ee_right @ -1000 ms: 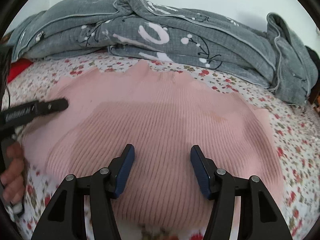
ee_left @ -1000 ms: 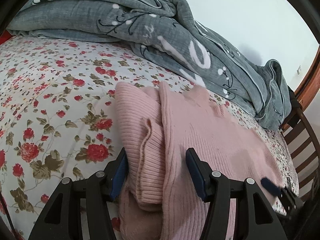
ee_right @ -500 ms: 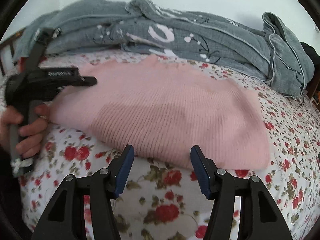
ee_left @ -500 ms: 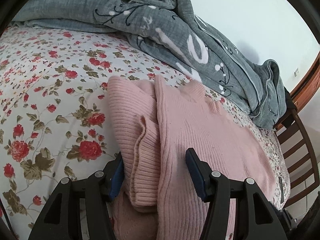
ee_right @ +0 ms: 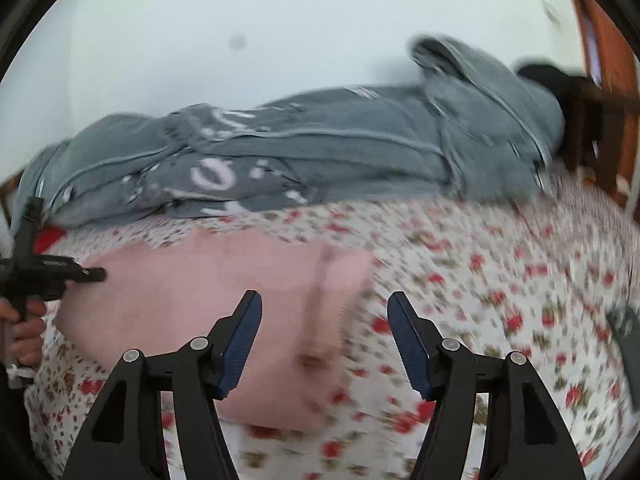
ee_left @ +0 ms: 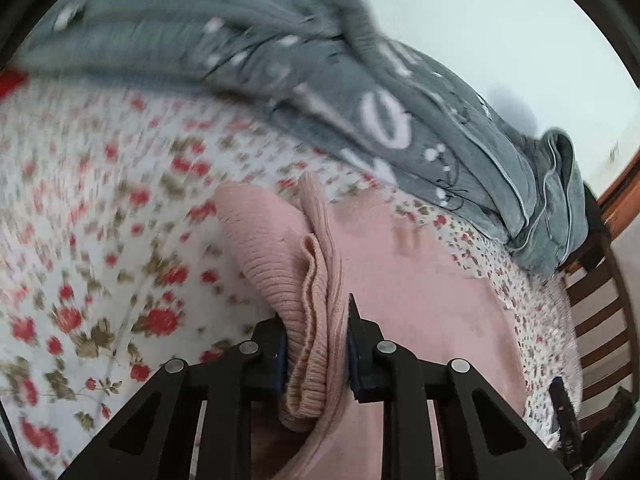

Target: Fold small clothes

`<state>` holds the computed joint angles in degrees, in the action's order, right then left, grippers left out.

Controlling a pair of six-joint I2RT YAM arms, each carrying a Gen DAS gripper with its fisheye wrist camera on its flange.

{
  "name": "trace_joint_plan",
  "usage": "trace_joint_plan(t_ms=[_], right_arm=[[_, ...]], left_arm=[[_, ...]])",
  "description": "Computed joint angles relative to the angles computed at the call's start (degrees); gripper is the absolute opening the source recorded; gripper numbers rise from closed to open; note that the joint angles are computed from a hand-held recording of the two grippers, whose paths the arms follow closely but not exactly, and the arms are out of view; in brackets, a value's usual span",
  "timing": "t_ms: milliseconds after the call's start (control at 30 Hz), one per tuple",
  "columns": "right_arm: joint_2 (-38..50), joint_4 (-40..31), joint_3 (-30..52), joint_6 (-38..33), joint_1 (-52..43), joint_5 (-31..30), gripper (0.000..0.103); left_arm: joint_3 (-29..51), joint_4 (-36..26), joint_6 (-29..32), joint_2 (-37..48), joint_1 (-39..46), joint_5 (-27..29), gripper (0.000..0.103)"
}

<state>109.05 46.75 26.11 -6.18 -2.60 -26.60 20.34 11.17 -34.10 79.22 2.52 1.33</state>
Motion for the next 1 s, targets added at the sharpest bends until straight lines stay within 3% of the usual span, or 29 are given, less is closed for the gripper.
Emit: trace_joint_plan(t_ms=[67,100,167,233,433,533,600,700,733,1000], right_arm=[[2.8,-2.1,2.7,-0.4,-2.8,-0.7,0.064],[4.1,-1.2,3.3,-0.3,-3.4,1.7,0.064],[6.7,3.2,3.2,-0.2,-4.7,4.2,0.064],[7.9,1.7,4.6,-1.0,-6.5,2.9,0.064],[9.7,1.9,6.0,-1.3,-12.8,-0.6,0.064],[11.0,-2.4,9.2,0.0,-15.5,-3.7,0.064],[11.3,-3.5,10.0,0.3,-16.5,-5.0,0.064],[10.8,-3.8,10.1,0.3,-16.8,-6.6,0.064],[10.6,-3.8,9.9,0.3,-16.7,-6.9,0.064],[6.5,-9.9,10.6,4.7,-12.7,-16.2,0.064]], left_arm=[[4.5,-6.4,-3.1,-2.0,-6.4,-5.1,0.022],[7.9,-9.9,-5.0,-1.6,-10.4,-8.2,0.022],[14.3,-14.9,-8.3,1.0,-17.0,-13.6,0.022],[21.4,-18.8,-11.1,5.8,-23.1,-17.2,0.022],[41.3,-22.2,-15.1,27.4,-35.9,-18.5,0.022],[49.8,-25.5,-16.0,37.4,-39.0,-16.7,0.025],[48.4,-22.1,-15.0,36.8,-39.3,-15.3,0.030],[37.2,-8.3,-12.6,28.2,-37.2,-8.5,0.045],[34.8,-6.5,-12.3,25.8,-36.6,-7.5,0.047],[16.9,-5.9,-8.3,8.8,-33.6,-20.8,0.050]])
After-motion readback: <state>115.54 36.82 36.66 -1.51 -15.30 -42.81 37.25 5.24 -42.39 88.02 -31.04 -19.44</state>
